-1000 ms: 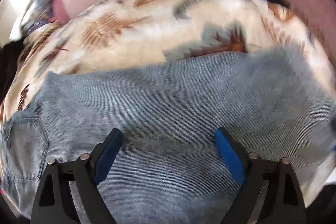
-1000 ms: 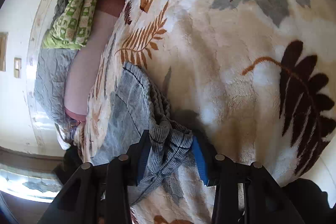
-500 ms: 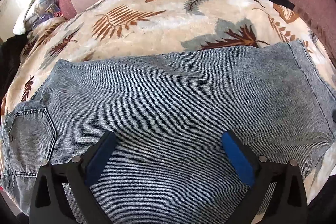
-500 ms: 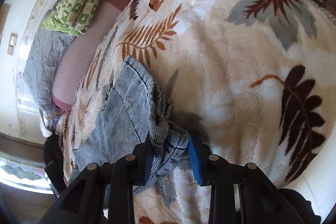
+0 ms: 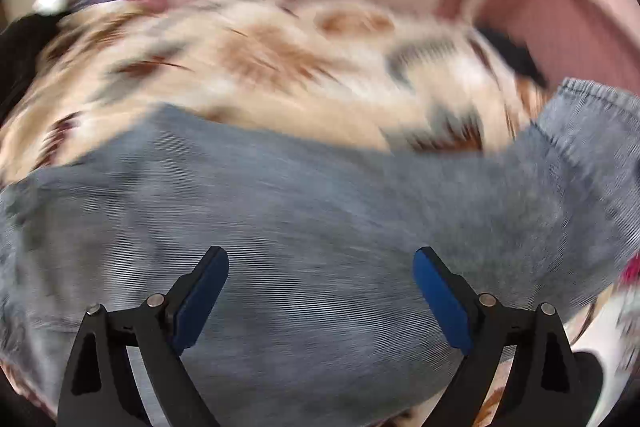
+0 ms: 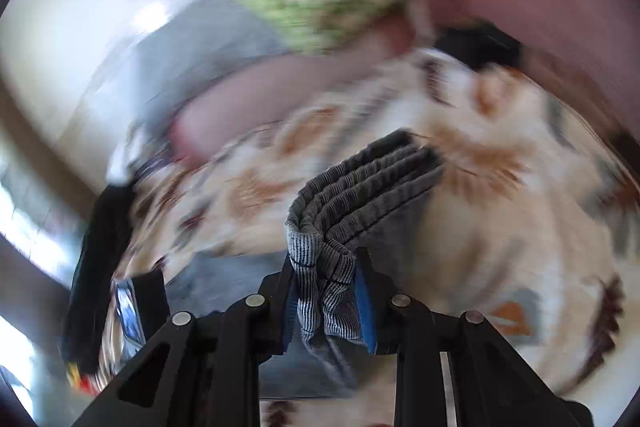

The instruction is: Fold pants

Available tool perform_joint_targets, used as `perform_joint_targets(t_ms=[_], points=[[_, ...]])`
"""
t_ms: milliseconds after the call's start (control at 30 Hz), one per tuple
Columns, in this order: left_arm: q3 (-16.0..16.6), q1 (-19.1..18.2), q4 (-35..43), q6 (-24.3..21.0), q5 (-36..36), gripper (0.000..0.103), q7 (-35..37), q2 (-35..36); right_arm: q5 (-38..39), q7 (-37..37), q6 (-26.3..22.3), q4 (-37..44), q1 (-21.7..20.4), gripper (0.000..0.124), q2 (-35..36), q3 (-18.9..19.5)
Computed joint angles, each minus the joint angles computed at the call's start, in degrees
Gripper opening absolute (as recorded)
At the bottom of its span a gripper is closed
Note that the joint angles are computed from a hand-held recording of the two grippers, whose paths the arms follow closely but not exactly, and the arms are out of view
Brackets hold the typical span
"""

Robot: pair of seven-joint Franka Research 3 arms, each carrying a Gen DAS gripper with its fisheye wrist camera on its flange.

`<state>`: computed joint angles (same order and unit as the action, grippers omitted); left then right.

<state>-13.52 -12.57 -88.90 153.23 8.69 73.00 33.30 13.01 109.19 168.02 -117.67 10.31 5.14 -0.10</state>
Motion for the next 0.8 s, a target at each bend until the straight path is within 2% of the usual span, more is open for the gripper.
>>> perform_joint_targets(t_ms=[67,100,167,267,300,333,367,467,600,667,733,767,800], points=[[0.96,2.34,-5.8,4.34,-1.23,0.094,-2.2,-4.35,3.15,-5.39,-0.45,2.55,0.9,0.027,2.35,2.76],[2.57,3.23,-10.13,7.43,-1.21,0.094,-4.9,-7.58,6.0,-9.18,-0.89,3.8,1.23,0.027,3.97,4.65],[5.73,3.8,-15.45,10.6,0.59,0.094,-10.02,-11.63,12.18,-15.83,-2.49,5.9,1.54,0.027,7.45,8.01],[9.11,4.69,-20.63,11.62,5.21,0.094,-15.45,-15.71,17.19,-20.43,-6.47,9.26,2.25,0.03,13.35,10.16],[8.41,5.72,-21.28,11.32,5.45,0.094,-15.1,-16.19,21.37,-24.43,-9.16,10.8,0.79,0.031,15.87,12.34],[6.88,7.27,-21.62,11.0,4.42,0.094,-13.35,-16.35,23.21,-25.84,-8.66,10.52,0.99,0.033,16.38,12.53],[5.43,8.51,-21.44,10.81,3.14,0.094,-11.57,-15.98,26.07,-28.63,-5.56,8.96,0.96,0.034,15.56,13.08],[1.17,10.97,-19.86,9.82,-1.64,0.094,-5.81,-14.72,42.36,-41.27,-7.75,6.71,-5.43,0.064,11.93,18.22],[-3.64,11.57,-17.53,10.09,-7.55,0.094,1.27,-13.48,59.74,-50.84,-8.45,1.04,-8.52,0.064,5.36,17.73],[-4.26,10.43,-15.96,9.42,-8.33,0.094,3.42,-12.62,64.5,-52.2,-8.78,-1.19,-8.8,0.064,3.53,15.84],[-3.5,7.91,-14.45,7.76,-7.27,0.094,3.47,-11.55,66.81,-50.03,-11.57,-2.52,-9.09,0.064,3.78,13.47],[-2.0,5.79,-13.15,5.89,-5.12,0.094,2.48,-10.65,64.33,-45.67,-14.96,-2.41,-9.09,0.064,4.94,12.05],[1.51,1.68,-10.63,2.45,0.33,0.094,-0.57,-8.73,65.1,-45.33,-17.63,-1.94,-9.27,0.064,5.85,11.01]])
